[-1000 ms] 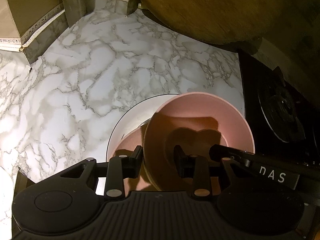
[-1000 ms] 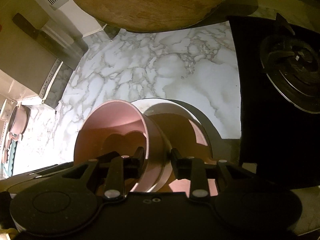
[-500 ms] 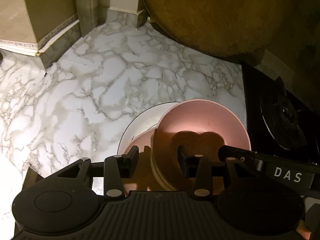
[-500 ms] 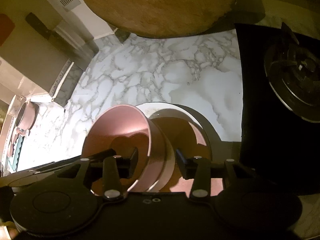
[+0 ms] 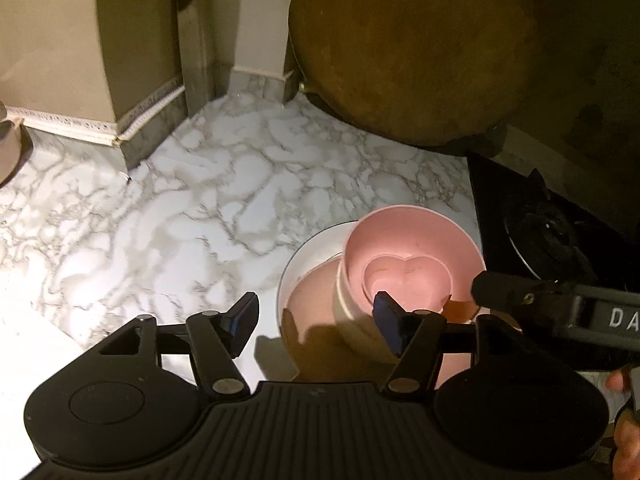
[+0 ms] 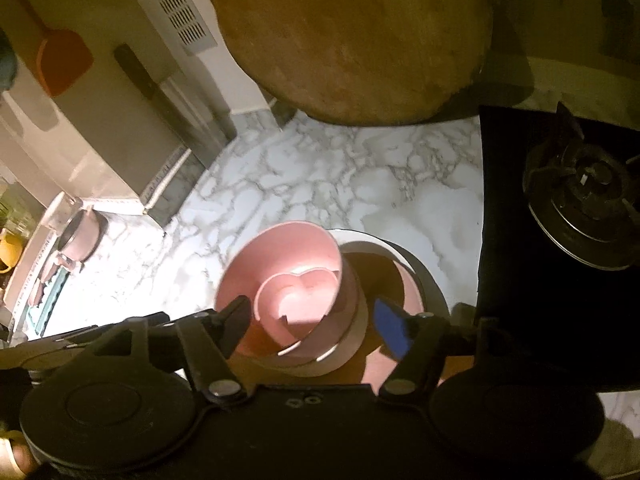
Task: Organize plates and bowls
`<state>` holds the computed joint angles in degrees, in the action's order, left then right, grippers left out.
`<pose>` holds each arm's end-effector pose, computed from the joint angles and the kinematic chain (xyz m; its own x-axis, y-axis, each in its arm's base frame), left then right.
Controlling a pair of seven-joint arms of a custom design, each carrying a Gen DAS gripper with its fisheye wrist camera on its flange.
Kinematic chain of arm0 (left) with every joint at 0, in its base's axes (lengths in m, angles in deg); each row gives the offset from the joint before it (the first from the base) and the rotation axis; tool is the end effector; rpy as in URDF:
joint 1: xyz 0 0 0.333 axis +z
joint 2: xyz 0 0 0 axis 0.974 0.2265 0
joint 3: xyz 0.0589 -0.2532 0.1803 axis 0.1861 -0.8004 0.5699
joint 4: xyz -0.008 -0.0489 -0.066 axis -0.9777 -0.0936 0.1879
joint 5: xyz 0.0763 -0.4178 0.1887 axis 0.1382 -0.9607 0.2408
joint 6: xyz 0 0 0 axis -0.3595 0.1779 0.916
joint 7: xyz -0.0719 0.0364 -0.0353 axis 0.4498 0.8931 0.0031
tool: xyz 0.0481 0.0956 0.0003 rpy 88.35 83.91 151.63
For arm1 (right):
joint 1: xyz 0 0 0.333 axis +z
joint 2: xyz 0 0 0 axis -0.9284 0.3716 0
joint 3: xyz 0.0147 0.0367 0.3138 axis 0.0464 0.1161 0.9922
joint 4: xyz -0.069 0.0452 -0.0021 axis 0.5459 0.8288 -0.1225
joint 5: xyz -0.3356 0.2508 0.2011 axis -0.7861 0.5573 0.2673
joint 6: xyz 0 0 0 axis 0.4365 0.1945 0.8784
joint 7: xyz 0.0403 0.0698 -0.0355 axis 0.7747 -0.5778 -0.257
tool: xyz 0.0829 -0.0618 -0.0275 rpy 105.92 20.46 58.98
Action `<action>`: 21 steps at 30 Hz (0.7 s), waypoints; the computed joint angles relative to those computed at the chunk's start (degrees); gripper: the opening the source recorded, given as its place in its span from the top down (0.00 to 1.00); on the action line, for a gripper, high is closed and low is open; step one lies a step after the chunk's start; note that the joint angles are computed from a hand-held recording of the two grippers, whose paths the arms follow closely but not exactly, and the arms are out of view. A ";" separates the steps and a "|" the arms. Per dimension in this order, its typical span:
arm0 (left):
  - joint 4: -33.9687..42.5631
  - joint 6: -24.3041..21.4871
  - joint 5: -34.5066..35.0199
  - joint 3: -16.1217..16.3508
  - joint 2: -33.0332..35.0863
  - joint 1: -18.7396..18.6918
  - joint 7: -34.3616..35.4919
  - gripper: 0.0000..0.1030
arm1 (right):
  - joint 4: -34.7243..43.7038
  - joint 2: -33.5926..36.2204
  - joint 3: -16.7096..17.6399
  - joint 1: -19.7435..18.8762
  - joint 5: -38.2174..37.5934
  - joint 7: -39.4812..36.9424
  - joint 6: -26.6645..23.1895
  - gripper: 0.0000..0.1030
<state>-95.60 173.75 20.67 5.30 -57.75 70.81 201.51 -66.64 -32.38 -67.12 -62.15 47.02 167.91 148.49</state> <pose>0.6211 -0.1623 0.4745 -0.6980 -0.6945 0.1744 -0.6401 0.4959 -0.5869 0.4961 0.1669 0.4914 -0.5926 -0.7268 -0.3472 -0.5148 0.6733 -0.5307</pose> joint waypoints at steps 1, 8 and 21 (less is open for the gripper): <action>-0.46 -0.26 -1.09 0.34 -0.54 0.24 1.59 0.39 | -0.16 -0.40 0.63 -0.25 -0.70 0.94 0.02 0.28; -4.09 -2.60 -7.46 2.90 -4.45 1.21 10.87 0.28 | -0.78 -2.65 4.21 0.00 -4.85 6.46 -0.97 0.16; -9.19 -7.10 -20.59 7.89 -9.19 3.63 27.14 0.12 | 0.37 -3.63 11.38 0.45 -22.19 20.58 -6.19 0.00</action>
